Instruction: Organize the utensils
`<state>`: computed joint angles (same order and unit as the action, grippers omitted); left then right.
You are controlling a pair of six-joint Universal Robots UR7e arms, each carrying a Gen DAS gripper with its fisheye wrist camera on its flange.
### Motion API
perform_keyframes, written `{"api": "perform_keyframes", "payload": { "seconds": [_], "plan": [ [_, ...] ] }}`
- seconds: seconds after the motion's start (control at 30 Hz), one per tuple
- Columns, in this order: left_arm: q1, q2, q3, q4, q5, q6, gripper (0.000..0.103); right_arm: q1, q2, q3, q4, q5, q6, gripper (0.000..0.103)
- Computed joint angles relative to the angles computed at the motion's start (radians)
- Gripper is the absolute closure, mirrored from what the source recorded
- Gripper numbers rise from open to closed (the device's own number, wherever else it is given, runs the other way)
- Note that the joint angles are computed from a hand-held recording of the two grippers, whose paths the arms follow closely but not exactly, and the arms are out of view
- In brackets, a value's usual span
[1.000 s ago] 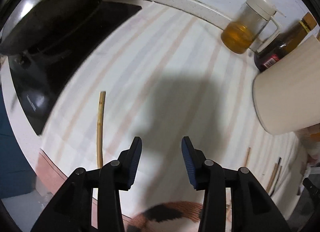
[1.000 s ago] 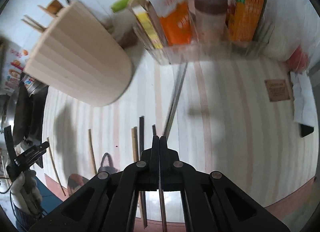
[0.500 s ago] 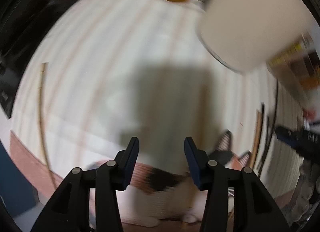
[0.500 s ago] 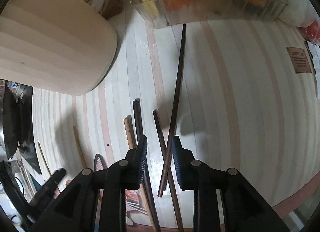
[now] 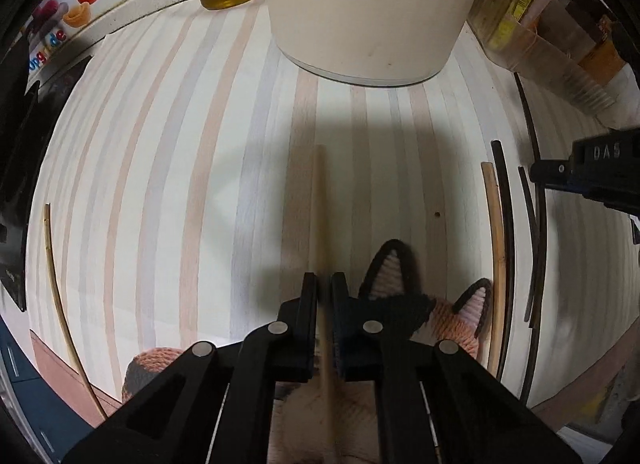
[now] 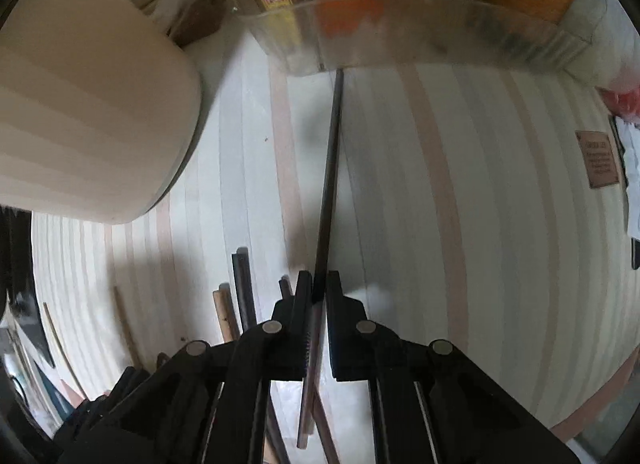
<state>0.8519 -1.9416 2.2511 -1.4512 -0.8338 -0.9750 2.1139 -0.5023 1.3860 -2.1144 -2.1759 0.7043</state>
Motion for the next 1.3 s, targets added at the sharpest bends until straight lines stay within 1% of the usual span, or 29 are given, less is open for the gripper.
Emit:
{"api": "perform_keyframes", "payload": {
  "seconds": [0.03, 0.07, 0.2, 0.3, 0.33, 0.4, 0.47, 0.53, 0.57, 0.6, 0.63, 0.67, 0.7, 0.73, 0.77, 0.87, 0.9, 0.93, 1.0, 1.03, 1.1, 1.17, 1.3],
  "plan": [
    [0.001, -0.007, 0.0, 0.0, -0.005, 0.003, 0.098, 0.003, -0.002, 0.0, 0.022, -0.013, -0.006, 0.097],
    [0.002, -0.011, -0.003, 0.009, -0.007, 0.0, 0.098, 0.002, -0.011, 0.011, 0.028, -0.007, -0.014, 0.097],
    [0.016, -0.075, -0.02, 0.057, -0.062, -0.016, 0.098, -0.003, -0.088, 0.101, 0.048, 0.039, -0.03, 0.097],
    [0.006, -0.129, -0.019, 0.097, -0.112, -0.032, 0.098, -0.006, -0.141, 0.163, 0.078, 0.075, -0.03, 0.097],
    [0.007, -0.138, -0.018, 0.102, -0.118, -0.026, 0.098, -0.009, -0.153, 0.179, 0.089, 0.083, -0.027, 0.097],
    [-0.012, -0.152, -0.011, 0.127, -0.124, -0.037, 0.098, -0.016, -0.175, 0.211, 0.098, 0.084, -0.025, 0.097],
    [-0.026, -0.137, -0.004, 0.131, -0.116, -0.048, 0.096, -0.018, -0.188, 0.235, 0.089, 0.073, -0.022, 0.097],
    [-0.019, -0.089, -0.012, 0.1, -0.113, -0.037, 0.092, -0.018, -0.183, 0.225, 0.106, 0.066, -0.012, 0.097],
    [-0.019, -0.081, -0.015, 0.099, -0.114, -0.03, 0.089, -0.01, -0.165, 0.206, 0.116, 0.065, -0.002, 0.096],
    [-0.013, -0.047, -0.017, 0.062, -0.112, -0.018, 0.083, -0.01, -0.156, 0.19, 0.133, 0.054, -0.007, 0.096],
    [-0.01, -0.04, -0.018, 0.046, -0.117, -0.005, 0.079, -0.005, -0.133, 0.165, 0.145, 0.048, -0.003, 0.096],
    [0.011, 0.009, -0.028, -0.011, -0.106, 0.029, 0.072, 0.002, -0.107, 0.14, 0.155, 0.044, 0.006, 0.095],
    [0.025, 0.057, -0.038, -0.05, -0.095, 0.054, 0.068, 0.001, -0.1, 0.13, 0.161, 0.037, 0.005, 0.095],
    [0.018, 0.07, -0.037, -0.047, -0.085, 0.054, 0.068, 0.002, -0.089, 0.114, 0.173, 0.029, 0.006, 0.095],
    [0.009, 0.081, -0.038, -0.038, -0.071, 0.05, 0.068, 0.002, -0.08, 0.098, 0.189, 0.02, 0.007, 0.095],
    [-0.005, 0.1, -0.03, -0.047, -0.04, 0.046, 0.075, -0.003, -0.058, 0.058, 0.219, 0.004, 0.013, 0.095],
    [-0.015, 0.101, -0.026, -0.044, -0.031, 0.037, 0.091, -0.002, -0.041, 0.034, 0.23, -0.002, 0.014, 0.095],
    [-0.013, 0.1, -0.022, -0.059, -0.027, 0.048, 0.098, 0.003, -0.029, 0.024, 0.233, -0.01, 0.019, 0.096],
    [-0.006, 0.104, -0.031, -0.068, -0.028, 0.058, 0.099, 0.014, -0.009, 0.015, 0.233, -0.03, 0.024, 0.096],
    [-0.005, 0.095, -0.045, -0.045, -0.023, 0.061, 0.099, 0.02, -0.003, 0.015, 0.229, -0.037, 0.022, 0.096],
    [-0.003, 0.093, -0.054, -0.041, -0.018, 0.068, 0.099, 0.032, 0.006, 0.027, 0.192, -0.041, 0.016, 0.097],
    [-0.008, 0.093, -0.062, -0.04, -0.01, 0.072, 0.099, 0.044, -0.008, 0.069, 0.14, -0.032, 0.02, 0.097],
    [-0.058, 0.063, -0.101, 0.001, 0.0, 0.042, 0.099, 0.066, -0.082, 0.177, 0.015, -0.019, 0.011, 0.097]
  ]
}}
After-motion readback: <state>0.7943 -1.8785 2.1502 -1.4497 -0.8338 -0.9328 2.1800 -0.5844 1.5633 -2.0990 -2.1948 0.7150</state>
